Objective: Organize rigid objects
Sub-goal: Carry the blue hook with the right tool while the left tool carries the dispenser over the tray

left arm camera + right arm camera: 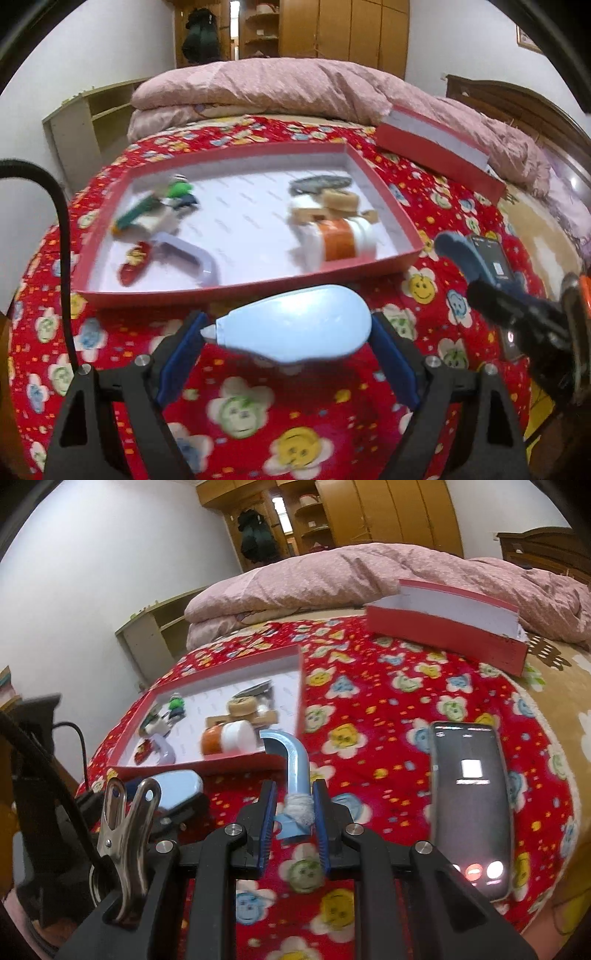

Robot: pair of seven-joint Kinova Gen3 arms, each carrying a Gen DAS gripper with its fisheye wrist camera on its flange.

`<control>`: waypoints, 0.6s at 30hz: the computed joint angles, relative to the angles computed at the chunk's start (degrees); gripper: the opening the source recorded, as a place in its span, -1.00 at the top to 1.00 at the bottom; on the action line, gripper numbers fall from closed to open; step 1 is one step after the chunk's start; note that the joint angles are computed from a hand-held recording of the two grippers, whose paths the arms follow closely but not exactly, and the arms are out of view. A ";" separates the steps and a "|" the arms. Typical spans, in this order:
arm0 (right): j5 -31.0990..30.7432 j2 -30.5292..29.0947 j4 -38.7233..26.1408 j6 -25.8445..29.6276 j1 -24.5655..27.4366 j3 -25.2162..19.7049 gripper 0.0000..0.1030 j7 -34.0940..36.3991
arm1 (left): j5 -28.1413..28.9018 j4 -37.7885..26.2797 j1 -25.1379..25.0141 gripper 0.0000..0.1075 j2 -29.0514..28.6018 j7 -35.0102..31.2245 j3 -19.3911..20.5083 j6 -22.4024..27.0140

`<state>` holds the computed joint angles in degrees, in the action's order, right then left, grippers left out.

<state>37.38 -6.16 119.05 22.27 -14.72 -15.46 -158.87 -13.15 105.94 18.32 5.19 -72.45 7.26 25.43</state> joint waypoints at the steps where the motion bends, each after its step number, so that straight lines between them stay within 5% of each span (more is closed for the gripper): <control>1: -0.27 0.24 -0.35 0.21 -0.28 -0.15 0.60 0.22 | -0.19 -0.01 -0.16 -0.68 -0.25 0.08 -0.24 0.27; 8: 0.02 2.12 -3.54 3.05 -3.81 -0.63 0.60 0.46 | 0.68 1.41 -3.59 -0.68 -3.16 -1.23 -1.20 0.36; 18: 0.54 5.76 -8.71 7.02 -10.36 1.16 0.60 1.31 | 7.97 1.93 -8.62 -0.68 -5.57 -11.56 -1.93 -0.46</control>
<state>37.92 -0.40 110.34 29.29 -25.08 -14.30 -157.57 -5.18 107.87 9.71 -0.37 -84.02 5.33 24.97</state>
